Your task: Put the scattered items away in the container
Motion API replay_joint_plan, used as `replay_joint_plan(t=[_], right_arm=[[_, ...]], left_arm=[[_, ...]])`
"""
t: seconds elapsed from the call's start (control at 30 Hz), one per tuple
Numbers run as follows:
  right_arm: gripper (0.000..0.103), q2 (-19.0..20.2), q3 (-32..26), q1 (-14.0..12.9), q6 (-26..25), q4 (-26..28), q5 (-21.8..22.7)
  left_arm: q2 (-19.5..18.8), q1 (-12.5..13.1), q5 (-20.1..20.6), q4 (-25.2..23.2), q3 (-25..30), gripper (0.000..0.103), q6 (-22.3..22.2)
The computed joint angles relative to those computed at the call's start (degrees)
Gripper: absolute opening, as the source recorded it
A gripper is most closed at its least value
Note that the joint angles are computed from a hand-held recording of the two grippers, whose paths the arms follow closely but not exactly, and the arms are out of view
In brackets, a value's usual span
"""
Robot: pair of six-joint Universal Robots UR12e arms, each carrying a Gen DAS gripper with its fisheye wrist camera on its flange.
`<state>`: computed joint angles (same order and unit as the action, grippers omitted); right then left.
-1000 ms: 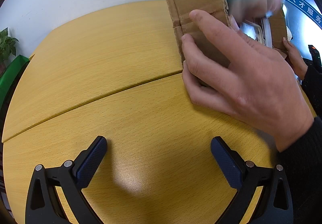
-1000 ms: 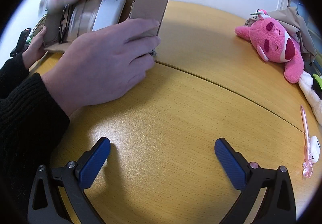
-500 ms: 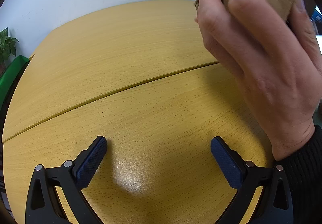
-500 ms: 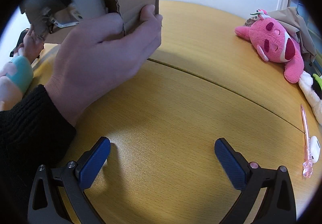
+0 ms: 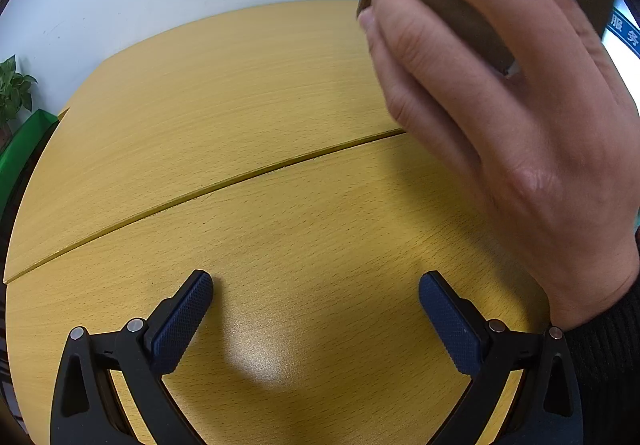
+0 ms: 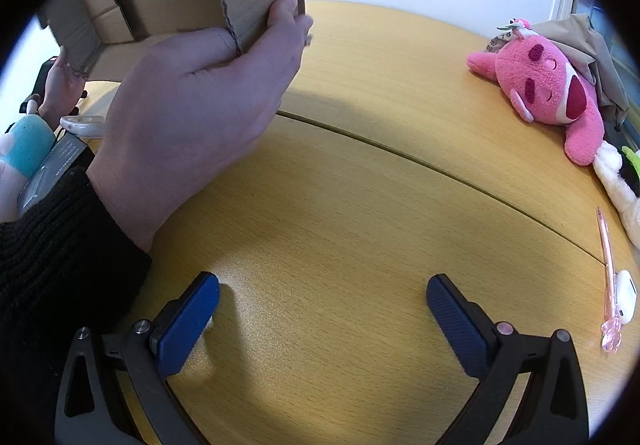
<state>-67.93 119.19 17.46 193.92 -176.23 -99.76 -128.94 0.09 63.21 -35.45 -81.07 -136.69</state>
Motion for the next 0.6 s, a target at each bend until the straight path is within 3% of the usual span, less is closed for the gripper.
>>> replay_joint_plan(t=[0.6], right_arm=[[0.103, -0.01, 0.16, 0.08, 0.12, -0.14, -0.13]], left_arm=[[-1.11, -0.15, 0.08, -0.79, 2.12, 0.103, -0.19]])
